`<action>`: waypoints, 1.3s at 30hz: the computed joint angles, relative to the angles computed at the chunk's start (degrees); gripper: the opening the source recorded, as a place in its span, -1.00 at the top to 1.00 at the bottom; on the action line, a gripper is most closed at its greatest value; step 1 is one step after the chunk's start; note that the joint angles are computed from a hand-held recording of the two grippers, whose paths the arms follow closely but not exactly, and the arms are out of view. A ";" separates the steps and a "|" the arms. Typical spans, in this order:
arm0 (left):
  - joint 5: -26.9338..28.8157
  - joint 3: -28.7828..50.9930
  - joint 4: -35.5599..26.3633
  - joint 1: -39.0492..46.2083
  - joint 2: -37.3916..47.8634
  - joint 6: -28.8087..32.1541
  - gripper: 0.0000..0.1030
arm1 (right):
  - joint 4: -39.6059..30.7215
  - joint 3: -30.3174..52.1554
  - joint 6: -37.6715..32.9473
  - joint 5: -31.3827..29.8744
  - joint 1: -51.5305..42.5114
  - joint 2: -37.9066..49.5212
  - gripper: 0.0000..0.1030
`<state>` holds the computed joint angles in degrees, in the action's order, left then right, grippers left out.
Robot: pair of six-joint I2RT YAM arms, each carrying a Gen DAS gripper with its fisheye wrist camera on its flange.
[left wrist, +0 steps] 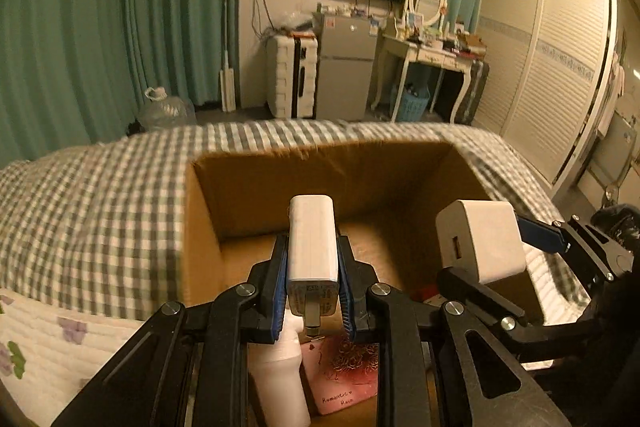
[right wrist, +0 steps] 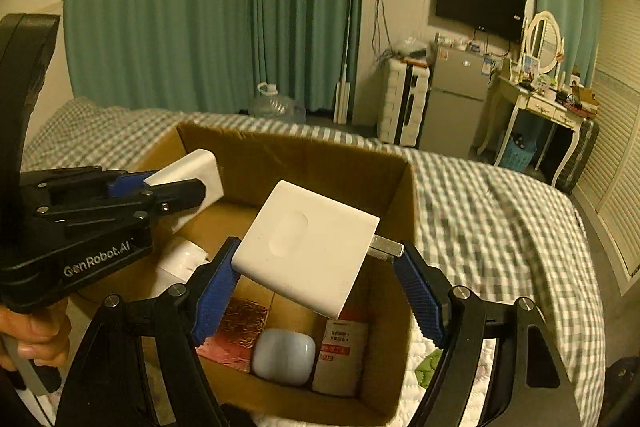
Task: Organize rigid objects
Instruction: 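Open both tools to drop the chargers into the box, then withdraw both open tools up and away from the box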
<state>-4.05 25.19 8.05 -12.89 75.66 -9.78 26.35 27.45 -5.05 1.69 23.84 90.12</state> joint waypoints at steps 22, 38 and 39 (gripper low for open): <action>1.98 0.08 -11.98 1.91 -15.72 -2.60 0.08 | -4.83 -0.25 3.62 0.45 0.32 -1.80 -0.48; -24.67 12.09 -47.38 -20.44 -47.42 -12.58 -0.17 | -38.06 -0.65 7.61 13.89 12.45 -46.80 -0.78; -27.77 12.84 -49.58 -23.34 -48.34 -14.45 -0.18 | -40.81 -0.07 7.98 15.50 13.79 -49.16 -0.81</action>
<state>-31.81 38.03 -41.53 -36.24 27.32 -24.23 -14.46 27.39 2.93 17.19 37.63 40.96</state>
